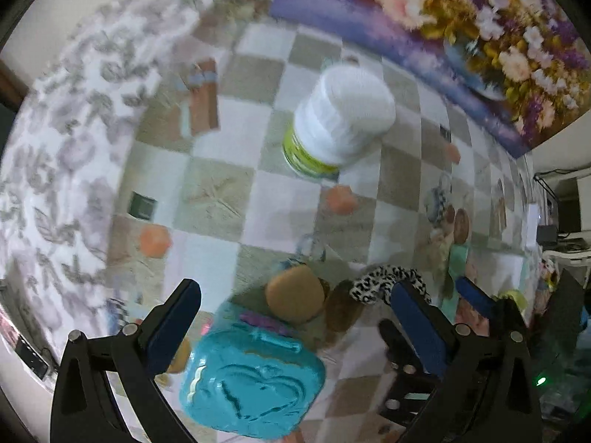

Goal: Organize soft objects
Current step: 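Withdraw both open tools from the tray toward the sponge and leopard scrunchie, then lower the left tool to the tan sponge while the right tool reaches the leopard scrunchie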

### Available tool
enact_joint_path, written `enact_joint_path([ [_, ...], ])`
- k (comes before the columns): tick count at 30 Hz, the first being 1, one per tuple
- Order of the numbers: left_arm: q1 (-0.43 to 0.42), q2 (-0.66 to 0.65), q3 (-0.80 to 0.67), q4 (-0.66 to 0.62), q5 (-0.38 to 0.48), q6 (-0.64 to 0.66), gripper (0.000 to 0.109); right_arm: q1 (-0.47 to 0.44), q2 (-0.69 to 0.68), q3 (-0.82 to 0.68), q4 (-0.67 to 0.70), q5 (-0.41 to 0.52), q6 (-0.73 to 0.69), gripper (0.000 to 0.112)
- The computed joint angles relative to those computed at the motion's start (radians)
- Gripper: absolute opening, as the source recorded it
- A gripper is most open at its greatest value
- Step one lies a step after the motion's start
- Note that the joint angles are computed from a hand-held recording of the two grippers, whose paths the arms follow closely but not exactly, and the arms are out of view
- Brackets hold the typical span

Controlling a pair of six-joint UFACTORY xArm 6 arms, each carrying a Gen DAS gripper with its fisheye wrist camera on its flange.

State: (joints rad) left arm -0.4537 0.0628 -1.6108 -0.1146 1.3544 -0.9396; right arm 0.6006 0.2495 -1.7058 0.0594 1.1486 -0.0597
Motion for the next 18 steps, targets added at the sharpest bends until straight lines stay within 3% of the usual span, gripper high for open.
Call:
enact_joint_path([
  [9,0.013,0.184,-0.22,-0.005,0.224,0.058,0.102,-0.035,0.033,0.013,0.058,-0.03,-0.01,0.103],
  [18,-0.006,0.3,-0.358,0.002,0.336,0.125,0.101,-0.066,0.026,0.033,0.112,-0.073,-0.034,0.093],
])
